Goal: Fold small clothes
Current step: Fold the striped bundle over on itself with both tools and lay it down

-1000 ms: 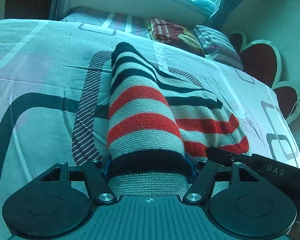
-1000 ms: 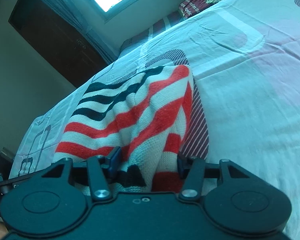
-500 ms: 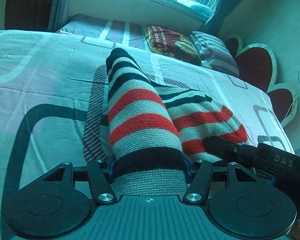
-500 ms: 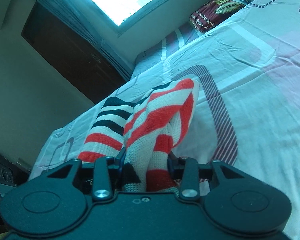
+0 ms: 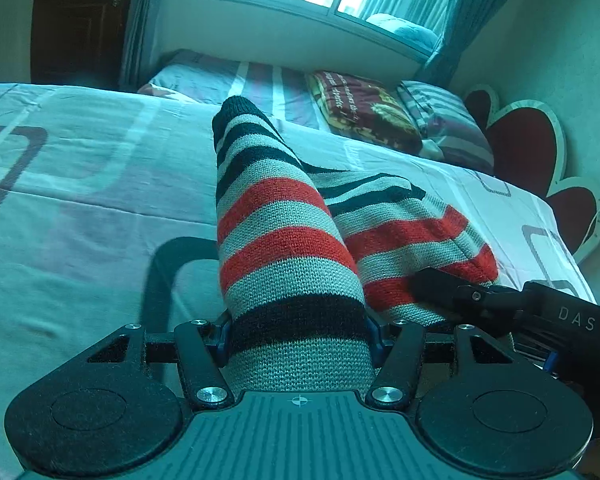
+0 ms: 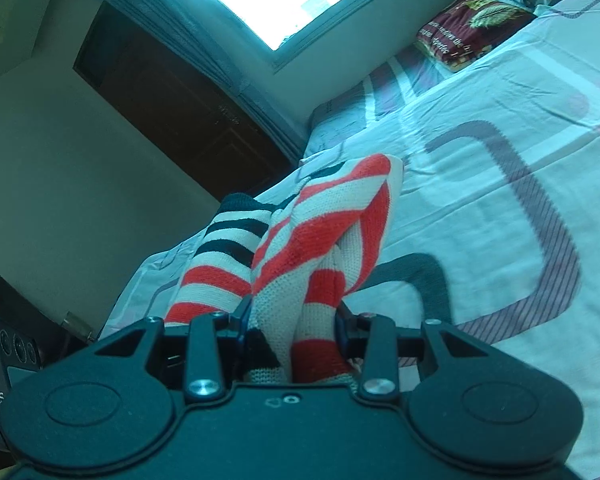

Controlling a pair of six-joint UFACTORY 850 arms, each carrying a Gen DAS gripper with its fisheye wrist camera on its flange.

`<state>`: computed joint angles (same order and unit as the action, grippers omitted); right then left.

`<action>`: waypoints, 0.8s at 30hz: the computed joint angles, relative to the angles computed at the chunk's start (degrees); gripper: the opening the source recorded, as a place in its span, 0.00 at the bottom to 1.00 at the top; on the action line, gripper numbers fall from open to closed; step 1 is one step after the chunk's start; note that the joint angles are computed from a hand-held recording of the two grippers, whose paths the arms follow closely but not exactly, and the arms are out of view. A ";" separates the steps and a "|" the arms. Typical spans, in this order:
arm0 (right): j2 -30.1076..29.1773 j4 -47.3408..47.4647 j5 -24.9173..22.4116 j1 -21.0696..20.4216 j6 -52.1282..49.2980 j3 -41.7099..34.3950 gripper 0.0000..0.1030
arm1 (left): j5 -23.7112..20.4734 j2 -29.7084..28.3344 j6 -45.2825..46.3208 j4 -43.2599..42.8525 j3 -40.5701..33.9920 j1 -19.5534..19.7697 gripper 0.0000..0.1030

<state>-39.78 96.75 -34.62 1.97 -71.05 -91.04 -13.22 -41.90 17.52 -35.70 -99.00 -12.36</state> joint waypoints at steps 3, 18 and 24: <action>-0.33 1.78 1.25 2.38 -0.37 -0.61 0.36 | -0.33 1.58 8.65 -7.72 2.38 2.45 0.57; -6.77 18.93 14.29 18.19 -5.90 -9.02 0.36 | -11.09 0.39 39.52 -28.17 2.77 19.75 0.57; -15.91 8.40 18.52 21.37 7.95 -23.07 0.36 | -14.36 -6.78 35.86 -23.00 -7.10 23.64 0.57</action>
<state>-55.68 105.15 -16.10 23.34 -63.09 -114.11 -27.58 -48.68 53.38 -58.70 -106.11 11.28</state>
